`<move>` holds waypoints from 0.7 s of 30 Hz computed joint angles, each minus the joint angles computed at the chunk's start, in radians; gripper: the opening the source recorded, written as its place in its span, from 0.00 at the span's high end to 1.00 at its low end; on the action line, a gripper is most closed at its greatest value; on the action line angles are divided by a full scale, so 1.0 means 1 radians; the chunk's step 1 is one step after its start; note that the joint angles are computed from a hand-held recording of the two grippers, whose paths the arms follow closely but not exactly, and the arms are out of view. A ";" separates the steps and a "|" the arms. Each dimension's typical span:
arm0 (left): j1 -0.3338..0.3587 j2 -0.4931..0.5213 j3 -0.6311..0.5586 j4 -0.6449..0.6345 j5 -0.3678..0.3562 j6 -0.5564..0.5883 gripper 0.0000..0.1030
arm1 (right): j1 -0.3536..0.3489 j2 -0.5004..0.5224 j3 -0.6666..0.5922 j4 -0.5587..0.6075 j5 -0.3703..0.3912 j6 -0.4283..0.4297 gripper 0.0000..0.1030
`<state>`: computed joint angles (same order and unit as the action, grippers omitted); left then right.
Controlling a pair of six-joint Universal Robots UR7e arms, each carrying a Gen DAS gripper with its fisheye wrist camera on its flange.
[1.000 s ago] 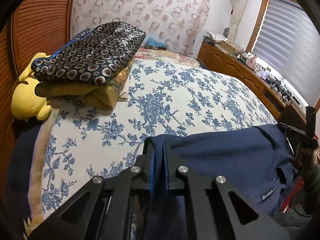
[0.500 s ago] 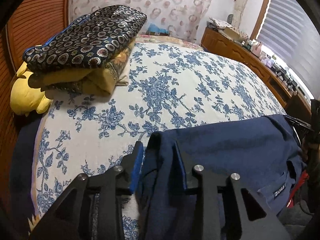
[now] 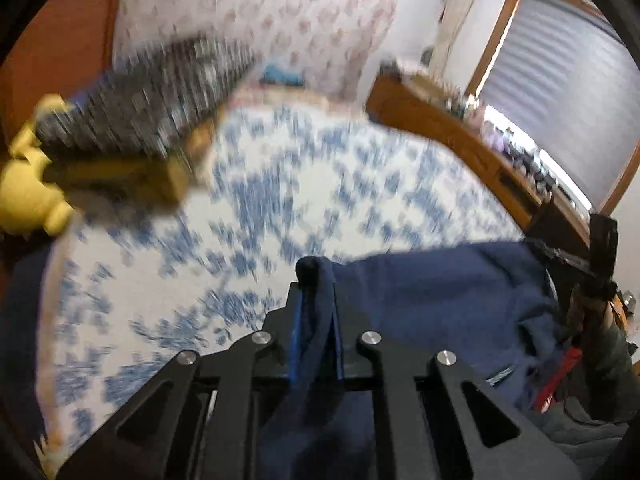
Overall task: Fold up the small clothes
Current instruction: 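Lift the held shirt edge up with both tools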
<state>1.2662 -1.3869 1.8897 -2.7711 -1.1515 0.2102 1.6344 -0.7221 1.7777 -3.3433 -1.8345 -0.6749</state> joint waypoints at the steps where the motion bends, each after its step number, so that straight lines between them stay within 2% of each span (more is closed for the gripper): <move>1: -0.012 -0.026 0.017 -0.019 -0.017 -0.005 0.91 | 0.005 -0.016 0.024 -0.020 0.017 0.002 0.93; 3: -0.052 -0.090 0.062 -0.060 -0.029 0.006 0.91 | 0.022 -0.057 0.078 -0.065 0.053 -0.005 0.93; 5: -0.097 -0.132 0.096 -0.098 0.003 0.020 0.91 | 0.042 -0.096 0.122 -0.103 0.075 -0.016 0.93; 12: -0.255 -0.275 0.164 -0.176 0.036 0.065 0.91 | 0.131 -0.225 0.220 -0.180 0.123 -0.053 0.93; 15: -0.317 -0.318 0.168 -0.200 0.057 0.097 0.91 | 0.170 -0.281 0.246 -0.200 0.147 -0.068 0.94; 21: -0.405 -0.315 0.105 -0.254 0.121 0.195 0.91 | 0.241 -0.367 0.243 -0.219 0.179 -0.092 0.94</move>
<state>0.8614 -1.7023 1.9947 -3.0252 -1.0305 0.4053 1.8756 -1.0893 2.0205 -3.5619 -1.6557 -0.7674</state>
